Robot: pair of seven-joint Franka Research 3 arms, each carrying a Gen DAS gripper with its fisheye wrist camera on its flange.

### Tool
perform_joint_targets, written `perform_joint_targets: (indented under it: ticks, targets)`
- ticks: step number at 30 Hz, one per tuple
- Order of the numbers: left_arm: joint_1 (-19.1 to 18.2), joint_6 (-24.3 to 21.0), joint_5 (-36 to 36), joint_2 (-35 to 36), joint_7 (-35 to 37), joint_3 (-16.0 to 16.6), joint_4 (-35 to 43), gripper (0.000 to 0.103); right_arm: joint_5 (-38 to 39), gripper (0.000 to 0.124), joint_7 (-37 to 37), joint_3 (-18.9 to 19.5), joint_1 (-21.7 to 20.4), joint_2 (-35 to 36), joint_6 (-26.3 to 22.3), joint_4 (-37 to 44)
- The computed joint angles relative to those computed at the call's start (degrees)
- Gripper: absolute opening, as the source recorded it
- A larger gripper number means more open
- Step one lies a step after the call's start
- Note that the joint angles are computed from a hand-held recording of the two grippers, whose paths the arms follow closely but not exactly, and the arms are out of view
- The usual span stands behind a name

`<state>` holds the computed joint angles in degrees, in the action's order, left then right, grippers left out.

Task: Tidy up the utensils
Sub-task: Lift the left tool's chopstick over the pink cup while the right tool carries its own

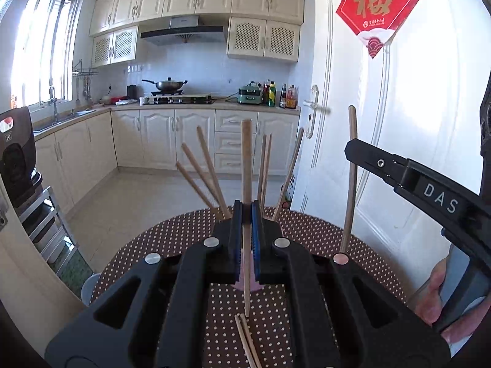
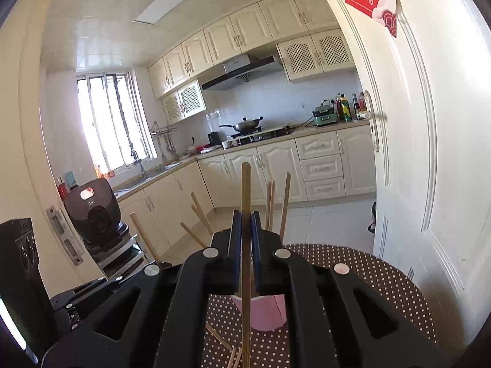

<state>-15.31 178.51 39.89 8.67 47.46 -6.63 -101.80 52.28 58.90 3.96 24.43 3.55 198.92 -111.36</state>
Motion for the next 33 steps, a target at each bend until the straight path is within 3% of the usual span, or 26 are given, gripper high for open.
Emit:
perform_joint_targets:
  ticks: [12, 14, 25, 33]
  targets:
    - [-3.7, 1.0, 8.7, 1.7, -8.7, 3.9, 7.3, 0.006, -8.6, 0.005, 5.1, 0.1, -1.7, 2.0, 2.6, 3.5]
    - [-2.7, 1.1, 7.4, 2.1, -7.5, 2.8, 8.1, 0.006, -7.4, 0.005, 3.6, -0.5, -1.0, 2.7, 2.6, 4.9]
    - [-3.9, -0.6, 6.6, 6.6, -7.1, 4.0, 14.8, 0.006, -21.5, 0.005, 16.0, 0.9, -5.4, 6.5, 4.1, 8.1]
    - [-2.7, -2.5, 0.6, 10.5, -0.4, 2.1, 19.3, 0.006, -27.5, 0.005, 22.1, 1.0, -7.2, 10.3, 5.3, 11.8]
